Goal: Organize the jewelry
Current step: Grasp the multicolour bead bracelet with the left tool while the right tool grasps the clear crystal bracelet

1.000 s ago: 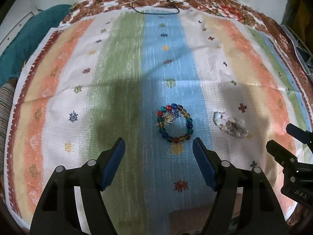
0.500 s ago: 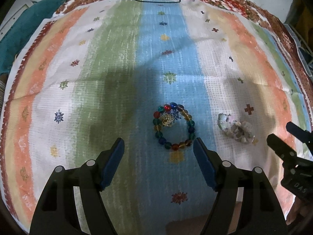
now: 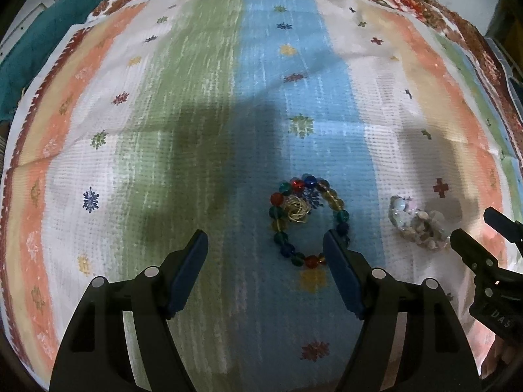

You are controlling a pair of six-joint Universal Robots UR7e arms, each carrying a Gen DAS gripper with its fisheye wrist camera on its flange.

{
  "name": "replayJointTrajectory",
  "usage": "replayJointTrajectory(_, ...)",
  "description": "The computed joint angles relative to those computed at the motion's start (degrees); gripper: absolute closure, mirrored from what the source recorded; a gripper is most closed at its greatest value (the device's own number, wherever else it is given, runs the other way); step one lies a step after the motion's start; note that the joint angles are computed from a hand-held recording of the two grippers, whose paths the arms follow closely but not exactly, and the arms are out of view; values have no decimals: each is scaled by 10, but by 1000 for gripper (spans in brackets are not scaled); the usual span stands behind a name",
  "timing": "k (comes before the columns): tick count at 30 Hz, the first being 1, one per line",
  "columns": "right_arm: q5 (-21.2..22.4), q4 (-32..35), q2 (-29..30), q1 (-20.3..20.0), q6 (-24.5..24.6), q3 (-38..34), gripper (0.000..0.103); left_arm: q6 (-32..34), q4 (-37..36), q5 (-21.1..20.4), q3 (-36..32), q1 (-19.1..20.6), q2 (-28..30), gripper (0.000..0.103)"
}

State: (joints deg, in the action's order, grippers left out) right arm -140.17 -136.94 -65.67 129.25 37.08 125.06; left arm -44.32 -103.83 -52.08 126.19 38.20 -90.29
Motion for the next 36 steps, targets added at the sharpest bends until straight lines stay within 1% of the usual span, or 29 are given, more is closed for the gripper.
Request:
replayJointTrajectory(11,-6,5,16,-13,-7,-5,25,18,-17,2,-5,19,25,30)
replayJointTrajectory(15,-17,15,24,-16,6,-8,25,22,-23,11,-3,19,33,30)
replayJointTrajectory(18,-15,3,27,-19,4,-5,25,24,-28,11,-6,22,37,30)
replayJointTrajectory(21,-19,7,32,-19,1,-7,25,33,-34,13,-1,21,36,30)
replayJointTrajectory(24,-15,-1,29,-22,-6,-3,26,42,-36,17,3,19,36,33)
replayJointTrajectory(26,-2,-8,25,-24,-13,-1,34,34,-26,21,0,21,35,44)
replayJointTrajectory(27,0,-5,25,-24,-11,-2,37,29,-21,22,0,20,31,48)
replayJointTrajectory(29,-3,-3,26,-20,-14,-5,54,23,-11,25,0,19,27,63)
replayJointTrajectory(30,-5,-3,26,-19,-16,-5,59,22,-9,26,0,18,25,67)
replayJointTrajectory(32,-9,-8,27,-16,-21,-4,77,18,-2,32,2,16,24,83)
replayJointTrajectory(33,-11,-11,27,-15,-24,-3,80,12,6,36,1,16,25,86)
replayJointTrajectory(34,-10,-15,26,-14,-25,-2,84,7,12,39,0,15,26,93)
replayJointTrajectory(35,-8,-22,23,-15,-28,1,87,6,13,39,0,16,24,94)
replayJointTrajectory(36,-5,-29,21,-16,-33,4,87,7,13,37,0,17,23,94)
